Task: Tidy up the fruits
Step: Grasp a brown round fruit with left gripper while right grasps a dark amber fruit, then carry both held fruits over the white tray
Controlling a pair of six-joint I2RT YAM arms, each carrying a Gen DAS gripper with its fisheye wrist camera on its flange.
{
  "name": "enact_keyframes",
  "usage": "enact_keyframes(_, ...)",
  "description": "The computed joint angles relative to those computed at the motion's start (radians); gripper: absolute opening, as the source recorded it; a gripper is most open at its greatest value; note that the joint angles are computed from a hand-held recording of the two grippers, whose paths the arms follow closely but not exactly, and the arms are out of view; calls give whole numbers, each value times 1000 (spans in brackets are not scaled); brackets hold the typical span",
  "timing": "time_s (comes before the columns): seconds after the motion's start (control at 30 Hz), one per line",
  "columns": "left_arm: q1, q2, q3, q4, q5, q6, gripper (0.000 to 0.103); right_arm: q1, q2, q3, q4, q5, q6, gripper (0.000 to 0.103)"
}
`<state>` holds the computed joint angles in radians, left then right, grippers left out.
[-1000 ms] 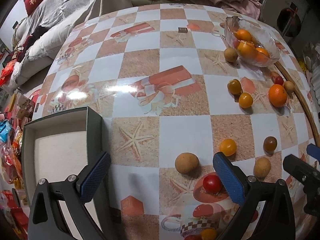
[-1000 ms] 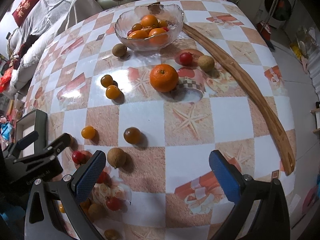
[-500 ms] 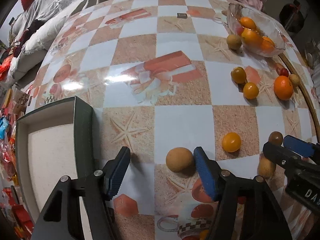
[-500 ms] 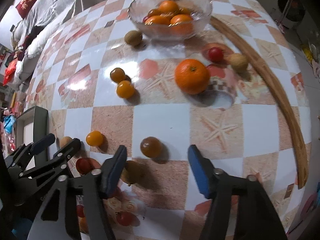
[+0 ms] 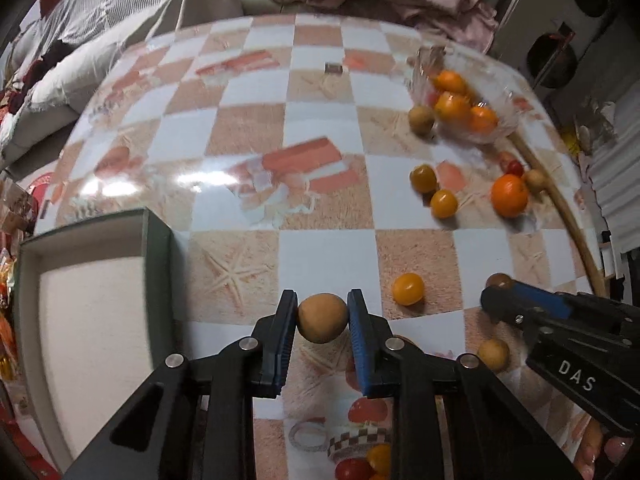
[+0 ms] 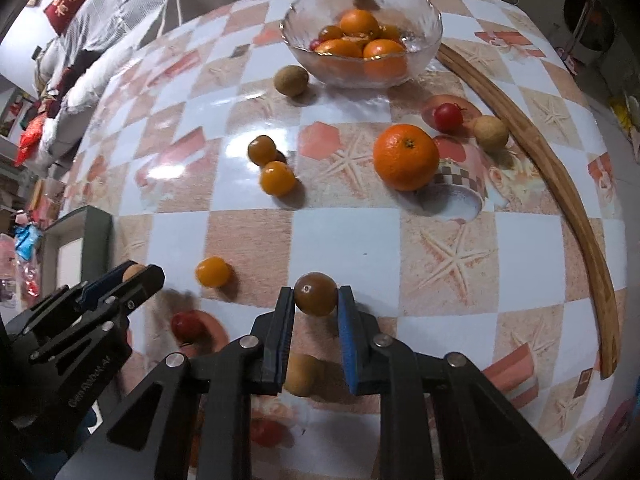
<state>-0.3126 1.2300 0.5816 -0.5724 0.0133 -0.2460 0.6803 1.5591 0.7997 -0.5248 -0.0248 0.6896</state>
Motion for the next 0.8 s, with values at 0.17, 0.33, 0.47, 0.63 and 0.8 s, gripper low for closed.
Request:
enact_keyframes(0.17, 119, -84, 26, -87, 40, 83, 27, 32, -29, 26, -22, -11, 9, 23)
enact_keyframes(0.33, 263, -151, 30, -143, 73, 201, 27, 87, -1, 104, -49, -3, 26, 23)
enact_keyframes(0.47, 406, -213, 25, -190, 86, 310, 27, 150, 56, 192, -68, 6, 37, 23)
enact_keyframes(0.63, 645, -240, 16, -217, 123, 508, 27, 231, 163, 332, -91, 8, 43, 23)
enact_keyframes(0.8, 899, -182, 15, -194, 160, 681, 27, 303, 291, 499, -117, 0, 41, 23)
